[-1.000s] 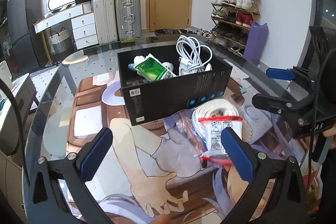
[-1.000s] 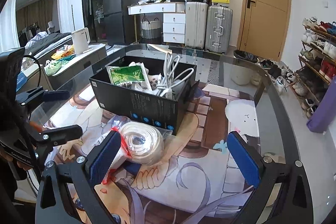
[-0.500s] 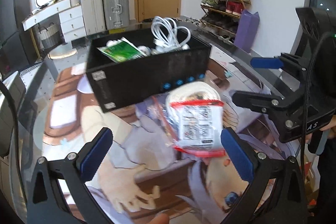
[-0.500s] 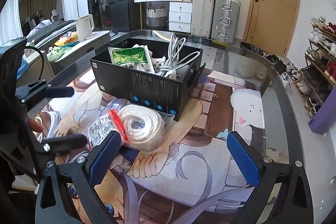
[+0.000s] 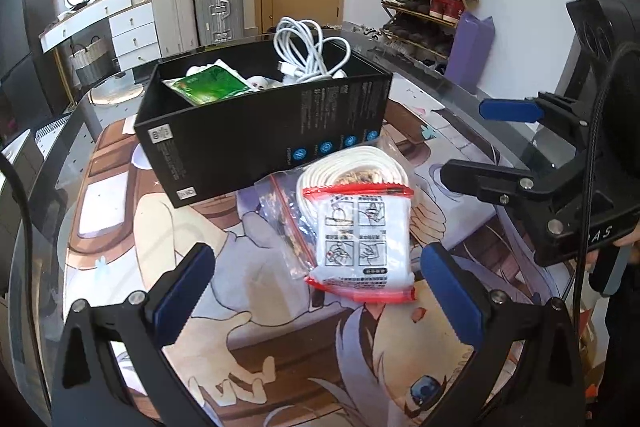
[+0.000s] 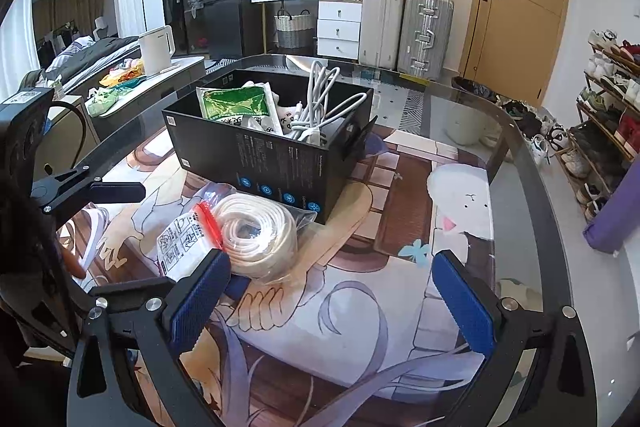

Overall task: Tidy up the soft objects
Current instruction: 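Grasp the red-sealed bag with the left gripper while the right gripper grasps the clear rope bag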

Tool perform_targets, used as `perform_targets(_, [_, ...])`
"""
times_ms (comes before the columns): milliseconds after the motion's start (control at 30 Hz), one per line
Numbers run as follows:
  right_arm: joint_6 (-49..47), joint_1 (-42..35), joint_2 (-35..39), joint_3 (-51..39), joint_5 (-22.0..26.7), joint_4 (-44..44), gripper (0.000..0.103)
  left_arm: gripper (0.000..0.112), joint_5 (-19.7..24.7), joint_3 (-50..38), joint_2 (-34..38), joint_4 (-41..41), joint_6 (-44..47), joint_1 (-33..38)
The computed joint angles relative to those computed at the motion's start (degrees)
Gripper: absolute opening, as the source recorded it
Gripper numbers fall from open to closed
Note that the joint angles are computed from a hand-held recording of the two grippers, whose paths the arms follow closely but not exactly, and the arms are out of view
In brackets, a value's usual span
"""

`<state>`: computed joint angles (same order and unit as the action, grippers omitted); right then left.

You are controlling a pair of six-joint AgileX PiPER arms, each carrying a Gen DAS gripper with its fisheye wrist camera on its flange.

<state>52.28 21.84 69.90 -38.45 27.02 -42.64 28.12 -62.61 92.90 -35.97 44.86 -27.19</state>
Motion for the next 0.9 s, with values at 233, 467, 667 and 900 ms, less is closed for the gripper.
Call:
perform_targets(233, [0.2,-0.5,-0.4,0.2,0.3,-0.1,0.102,0.102,-0.3,-0.7,0.5,2.5,-1.5,-2.3])
perform_targets(467, [1.4,-0.1,-0.9,0.2,0.9,-0.9,0.102,0.083,0.4,-2.4,2.1,9.3,-7.2,-4.4])
perform_targets(667, [0.5,-0.5,-0.9,0.2,0.8,-0.1,0.102,0.045,2.3,-1.9,1.3,2.9,-1.8,-1.7])
perform_targets(900, [-0.8,-0.7,-0.3,0.0,-0.5,1.9,0.102,0.044,2.6,-0.6,-1.6,-2.0,3.5,2.3])
